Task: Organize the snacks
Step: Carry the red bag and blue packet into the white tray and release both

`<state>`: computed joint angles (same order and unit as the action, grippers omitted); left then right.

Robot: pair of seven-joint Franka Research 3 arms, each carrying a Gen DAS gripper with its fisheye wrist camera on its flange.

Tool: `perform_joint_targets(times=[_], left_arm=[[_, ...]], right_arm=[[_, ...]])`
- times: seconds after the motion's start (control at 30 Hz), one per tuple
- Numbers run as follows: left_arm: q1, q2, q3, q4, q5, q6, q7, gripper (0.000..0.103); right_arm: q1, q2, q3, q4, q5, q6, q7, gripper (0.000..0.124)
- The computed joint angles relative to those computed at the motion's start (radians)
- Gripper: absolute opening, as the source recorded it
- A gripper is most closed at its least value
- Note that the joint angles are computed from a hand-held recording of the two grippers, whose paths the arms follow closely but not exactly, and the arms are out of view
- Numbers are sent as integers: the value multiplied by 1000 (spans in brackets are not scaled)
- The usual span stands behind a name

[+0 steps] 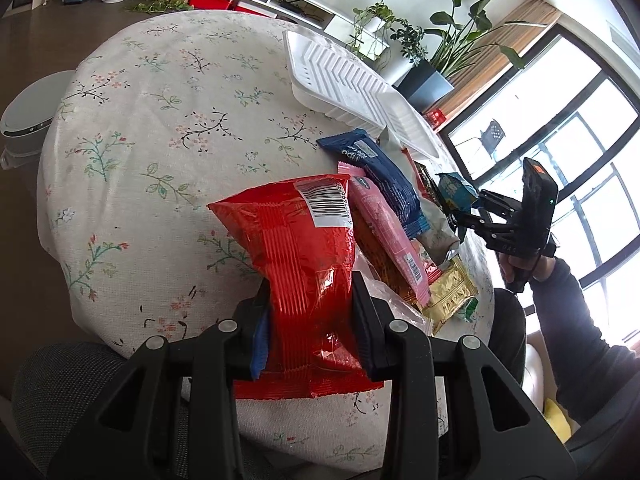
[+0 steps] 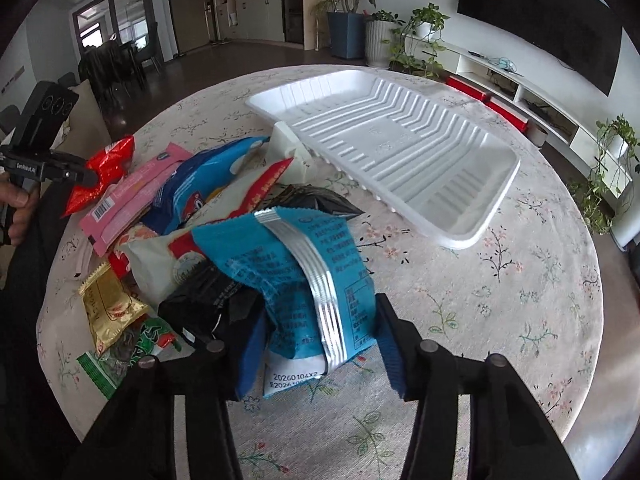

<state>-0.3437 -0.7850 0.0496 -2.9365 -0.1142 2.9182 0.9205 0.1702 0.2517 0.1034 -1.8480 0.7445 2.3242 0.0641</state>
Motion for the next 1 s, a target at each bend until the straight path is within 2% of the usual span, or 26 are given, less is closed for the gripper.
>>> perform_joint_targets(times=[0.13, 0.37, 0.6, 0.7, 0.83, 1.0], left_arm=[[1, -2, -2, 0, 2, 2, -2, 32], [5, -34, -2, -15, 9, 9, -7, 32], [20, -66, 27, -14, 21, 24, 9, 32], [34, -70, 48, 4, 30, 28, 37, 32], [62, -26, 83, 76, 53, 23, 110, 32], [75, 118, 137, 240, 56, 29, 227, 32]], right_arm=[[-5, -23, 1, -26, 33, 31, -11, 43], [-47, -57, -20, -21, 171, -56, 44, 43], [-75, -101, -53, -45, 278, -118, 201, 43], [-89, -90, -68, -25, 322, -123, 312, 43], [-106, -48, -79, 32, 371, -60, 511, 43], [-88, 14, -74, 110, 266, 135, 793, 43]])
